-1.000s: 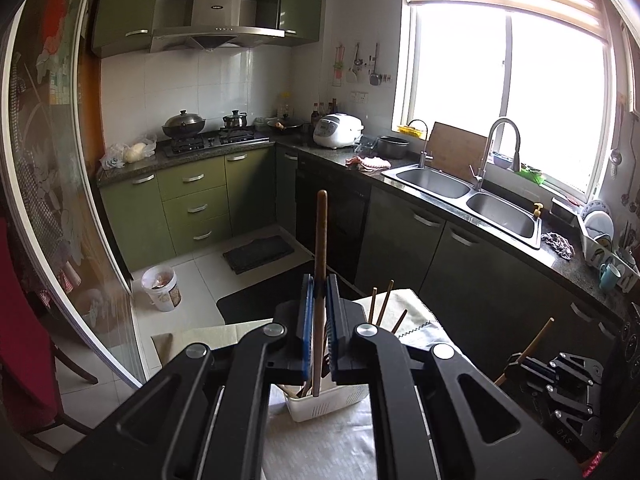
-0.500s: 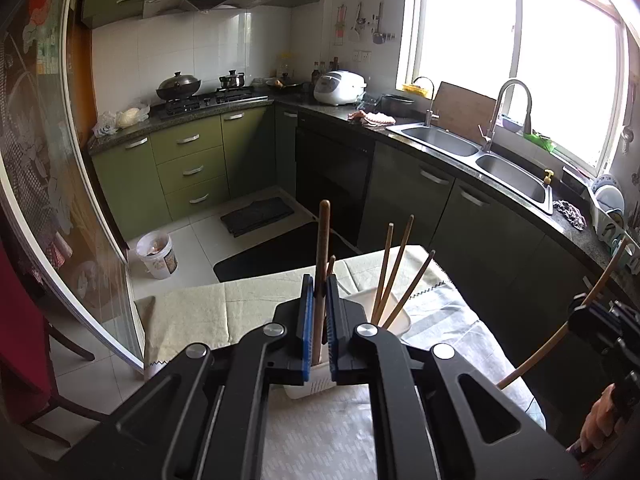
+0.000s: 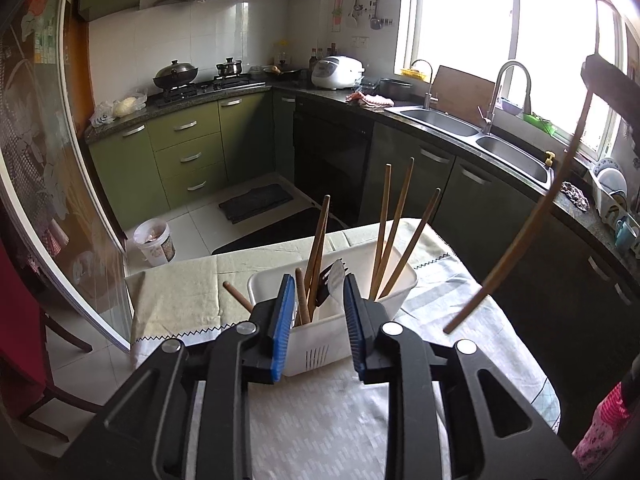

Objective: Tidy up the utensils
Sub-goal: 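Open both tools to drop the chopsticks into the holder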

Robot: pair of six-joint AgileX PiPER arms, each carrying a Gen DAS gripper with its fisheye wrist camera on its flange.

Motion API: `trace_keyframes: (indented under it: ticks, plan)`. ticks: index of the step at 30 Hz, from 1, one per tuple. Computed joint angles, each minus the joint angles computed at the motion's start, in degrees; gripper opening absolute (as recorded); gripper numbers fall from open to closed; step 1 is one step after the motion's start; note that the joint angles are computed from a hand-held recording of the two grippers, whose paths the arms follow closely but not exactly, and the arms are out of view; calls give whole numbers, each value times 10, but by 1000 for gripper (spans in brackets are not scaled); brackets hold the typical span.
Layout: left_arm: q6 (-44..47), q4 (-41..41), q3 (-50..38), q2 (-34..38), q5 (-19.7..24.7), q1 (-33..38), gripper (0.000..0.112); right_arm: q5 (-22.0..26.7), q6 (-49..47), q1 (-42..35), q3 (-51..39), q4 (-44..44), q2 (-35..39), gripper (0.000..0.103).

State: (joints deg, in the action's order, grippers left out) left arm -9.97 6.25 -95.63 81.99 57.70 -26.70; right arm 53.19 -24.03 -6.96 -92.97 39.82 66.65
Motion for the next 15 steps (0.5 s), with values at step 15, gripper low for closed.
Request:
trace_keyframes:
  ticks: [15]
  plan:
    - [-148,170,228,-189,-91,-91,52,-174,72,125,18,-128,131,7]
